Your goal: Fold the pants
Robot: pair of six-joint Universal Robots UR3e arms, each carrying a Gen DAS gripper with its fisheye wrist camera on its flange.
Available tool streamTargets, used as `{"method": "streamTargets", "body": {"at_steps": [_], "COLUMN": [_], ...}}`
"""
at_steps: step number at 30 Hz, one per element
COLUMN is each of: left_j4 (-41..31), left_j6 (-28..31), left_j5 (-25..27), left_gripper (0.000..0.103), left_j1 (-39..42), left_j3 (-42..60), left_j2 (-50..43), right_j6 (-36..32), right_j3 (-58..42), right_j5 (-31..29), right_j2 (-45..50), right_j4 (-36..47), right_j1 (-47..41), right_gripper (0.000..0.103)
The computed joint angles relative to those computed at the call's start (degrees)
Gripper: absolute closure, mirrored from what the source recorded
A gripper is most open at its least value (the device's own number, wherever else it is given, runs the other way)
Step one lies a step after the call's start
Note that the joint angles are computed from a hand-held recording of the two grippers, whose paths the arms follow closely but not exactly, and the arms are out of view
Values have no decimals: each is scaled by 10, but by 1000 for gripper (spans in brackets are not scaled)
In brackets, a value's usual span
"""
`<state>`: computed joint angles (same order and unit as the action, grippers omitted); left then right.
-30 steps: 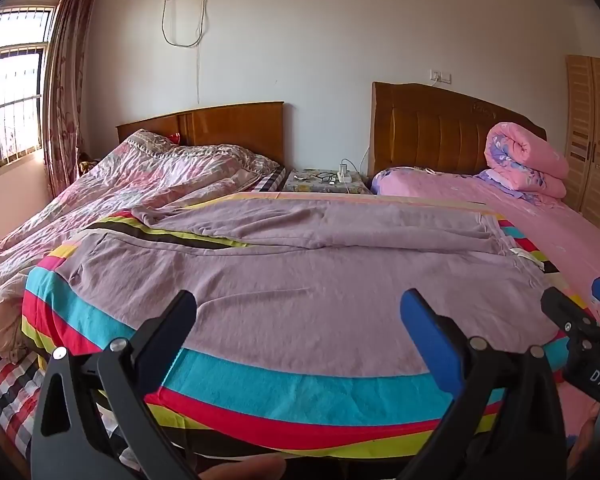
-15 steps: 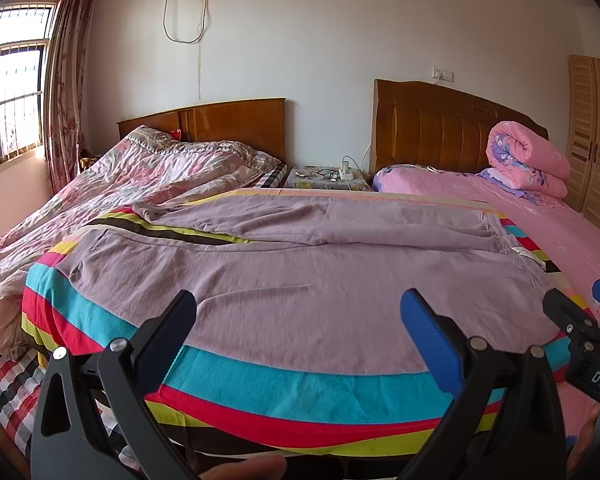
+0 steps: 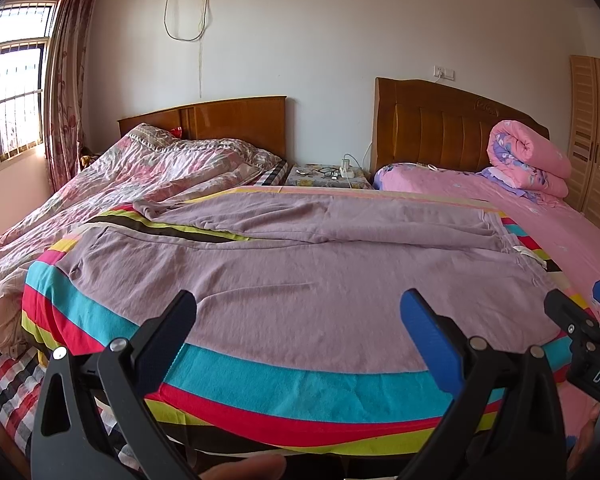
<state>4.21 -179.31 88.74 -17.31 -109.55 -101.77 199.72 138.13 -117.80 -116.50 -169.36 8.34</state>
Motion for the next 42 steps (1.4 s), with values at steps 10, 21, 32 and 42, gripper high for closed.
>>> {"method": "streamTargets", "body": {"at_steps": [10, 21, 32, 42], "left_j4": [-1, 1, -2, -14], "left_j6": [1, 2, 1, 1], "left_j5": [-3, -3, -2, 6], "left_gripper": [1, 1, 1, 1], "left_j1": [2, 3, 1, -9], "left_j3": [-3, -8, -9, 1], "left_j2": [2, 3, 3, -2], "right_j6": [0, -4, -4, -3], "right_j3": [1, 4, 21, 24], "right_j5": [2, 11, 14, 20], "right_j2": [-8, -4, -5, -21], "right_j4": [9, 1, -12, 5], "right_j1": [-1, -10, -11, -17], "right_gripper": [4, 4, 4, 4]}}
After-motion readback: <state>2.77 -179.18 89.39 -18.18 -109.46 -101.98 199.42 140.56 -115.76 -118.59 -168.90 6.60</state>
